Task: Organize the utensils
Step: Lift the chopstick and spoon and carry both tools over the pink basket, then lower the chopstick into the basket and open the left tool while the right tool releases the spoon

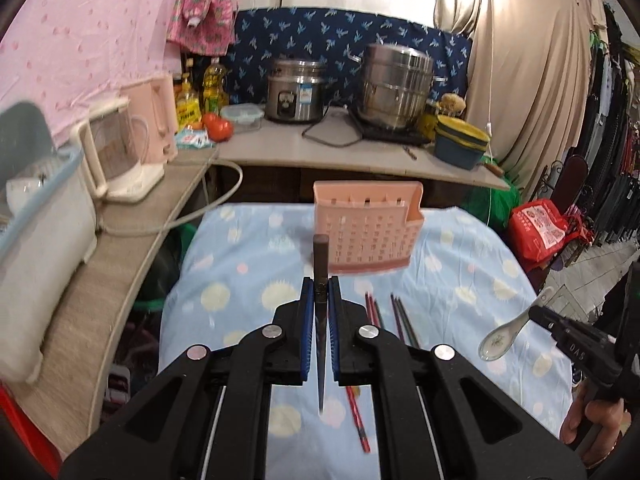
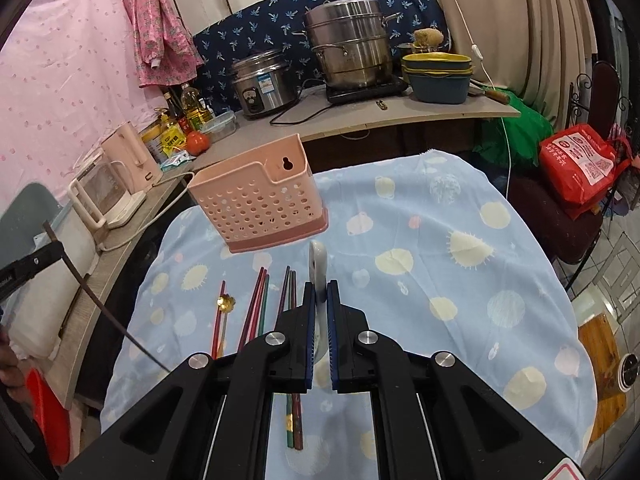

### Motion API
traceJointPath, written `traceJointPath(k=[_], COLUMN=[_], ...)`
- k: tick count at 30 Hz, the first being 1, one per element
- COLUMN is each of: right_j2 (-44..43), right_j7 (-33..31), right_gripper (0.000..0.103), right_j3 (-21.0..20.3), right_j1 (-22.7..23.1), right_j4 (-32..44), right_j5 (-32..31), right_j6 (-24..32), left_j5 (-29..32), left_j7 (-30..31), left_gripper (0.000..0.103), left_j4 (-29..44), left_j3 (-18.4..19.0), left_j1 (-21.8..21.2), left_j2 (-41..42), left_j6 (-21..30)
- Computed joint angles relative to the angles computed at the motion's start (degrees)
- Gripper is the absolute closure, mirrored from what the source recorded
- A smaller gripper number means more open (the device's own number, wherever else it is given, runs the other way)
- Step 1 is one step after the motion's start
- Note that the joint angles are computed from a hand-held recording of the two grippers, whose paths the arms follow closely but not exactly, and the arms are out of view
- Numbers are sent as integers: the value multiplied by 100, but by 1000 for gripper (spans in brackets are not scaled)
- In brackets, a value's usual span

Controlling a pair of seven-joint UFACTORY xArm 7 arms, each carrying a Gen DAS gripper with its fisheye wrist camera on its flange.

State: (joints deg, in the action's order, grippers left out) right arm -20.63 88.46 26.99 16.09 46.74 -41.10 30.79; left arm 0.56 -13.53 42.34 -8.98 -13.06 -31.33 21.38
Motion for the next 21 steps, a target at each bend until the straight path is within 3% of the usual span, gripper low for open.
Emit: traceJointPath(k=[8, 14, 21], right_j2=[858, 1816, 3083], right_j7=[-375, -743, -1052], right_gripper=[97, 97, 97], right_j3=[-370, -929, -1503], right_j1=[-195, 8, 403], right_j4=[1001, 2142, 3622], right_j5=[-512, -769, -906], right_j6=[-138, -224, -170], left_j5=[302, 590, 1257], left_j7=[-4, -144, -612], left_gripper=[96, 96, 96], left_j4=[1507, 2999, 4550], left_j3=[-105, -109, 131], left_j1=[238, 274, -20], left_j2=[1096, 2243, 3599], left_j6=[-313, -497, -454])
